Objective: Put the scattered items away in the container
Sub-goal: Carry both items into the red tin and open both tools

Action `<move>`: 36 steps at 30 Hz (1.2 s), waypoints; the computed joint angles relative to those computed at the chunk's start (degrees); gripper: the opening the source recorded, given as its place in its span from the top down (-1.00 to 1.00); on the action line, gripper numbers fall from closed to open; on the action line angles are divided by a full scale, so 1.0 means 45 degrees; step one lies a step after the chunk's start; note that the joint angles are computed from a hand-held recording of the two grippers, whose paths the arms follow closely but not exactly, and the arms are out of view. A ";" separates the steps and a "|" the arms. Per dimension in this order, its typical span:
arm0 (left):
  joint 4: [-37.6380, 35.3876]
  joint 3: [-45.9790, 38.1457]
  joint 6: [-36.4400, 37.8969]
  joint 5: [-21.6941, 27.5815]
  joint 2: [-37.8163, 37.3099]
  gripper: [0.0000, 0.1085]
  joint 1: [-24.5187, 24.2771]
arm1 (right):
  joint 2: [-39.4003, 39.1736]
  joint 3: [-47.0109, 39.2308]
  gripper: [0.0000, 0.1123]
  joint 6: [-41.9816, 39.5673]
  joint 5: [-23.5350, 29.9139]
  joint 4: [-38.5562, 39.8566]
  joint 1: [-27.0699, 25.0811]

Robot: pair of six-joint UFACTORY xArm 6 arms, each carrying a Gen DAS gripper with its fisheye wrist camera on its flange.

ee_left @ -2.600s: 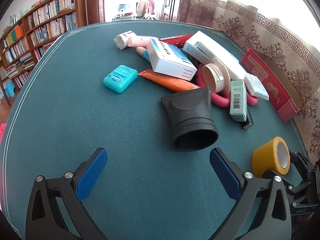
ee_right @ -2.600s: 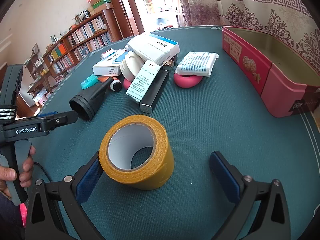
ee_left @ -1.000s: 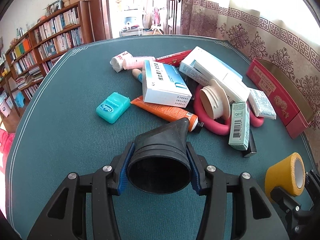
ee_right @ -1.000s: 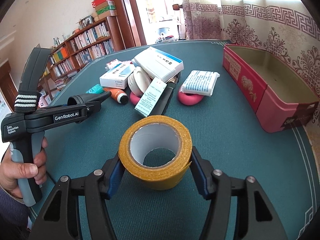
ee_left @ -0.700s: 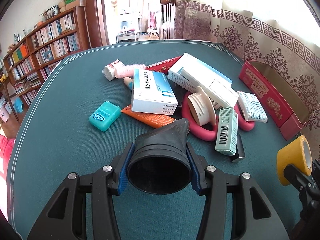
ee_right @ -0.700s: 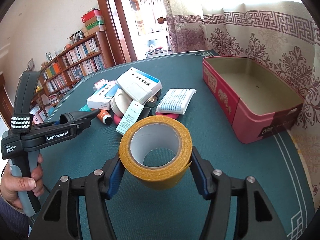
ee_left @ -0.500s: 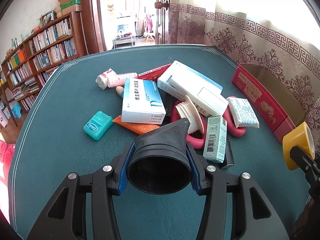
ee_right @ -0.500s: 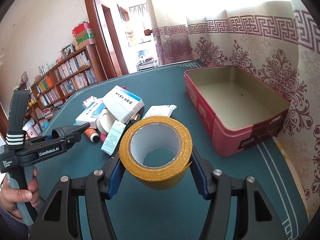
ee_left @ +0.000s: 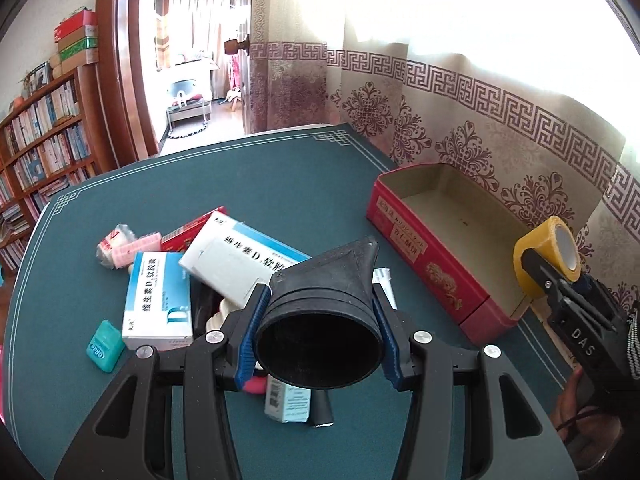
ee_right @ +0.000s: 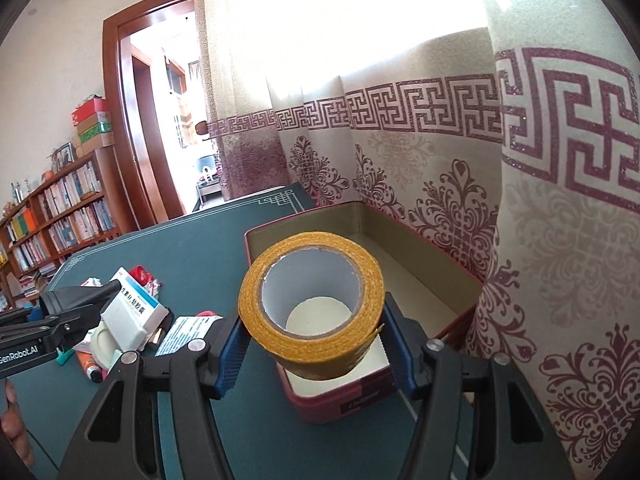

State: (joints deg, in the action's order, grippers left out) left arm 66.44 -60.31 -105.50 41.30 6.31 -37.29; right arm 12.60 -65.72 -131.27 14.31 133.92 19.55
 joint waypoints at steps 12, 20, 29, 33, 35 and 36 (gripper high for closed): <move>-0.0387 -0.4582 0.2344 -0.3528 0.3714 0.04 0.1345 | 0.1242 -0.1294 -0.16 -0.5977 0.0023 0.6080 -0.0641; -0.3559 -0.7244 0.5504 -0.4312 0.6215 0.03 0.1473 | 0.1103 -0.0834 -0.24 -0.4570 0.0537 0.6081 -0.1150; -0.2799 -0.7068 0.3212 -0.2248 0.5710 -0.15 0.1236 | 0.1270 -0.1069 -0.31 -0.5523 0.0355 0.7571 -0.1319; -0.3047 -0.6472 0.3031 -0.0968 0.5069 -0.15 0.1085 | 0.1327 -0.1177 -0.32 -0.6859 0.0183 0.8828 -0.1314; -0.2768 -0.5702 0.2450 -0.0860 0.4433 -0.15 0.1108 | 0.1129 -0.0890 -0.33 -0.8041 0.0550 0.9663 -0.1268; -0.2504 -0.5282 0.2041 -0.0807 0.4079 -0.15 0.1112 | 0.0961 -0.0639 -0.33 -0.8514 0.0910 0.9989 -0.1230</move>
State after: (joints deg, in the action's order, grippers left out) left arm 55.18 -84.08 -96.32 37.67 24.66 -32.28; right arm 16.93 -68.59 -169.59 18.40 178.87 14.01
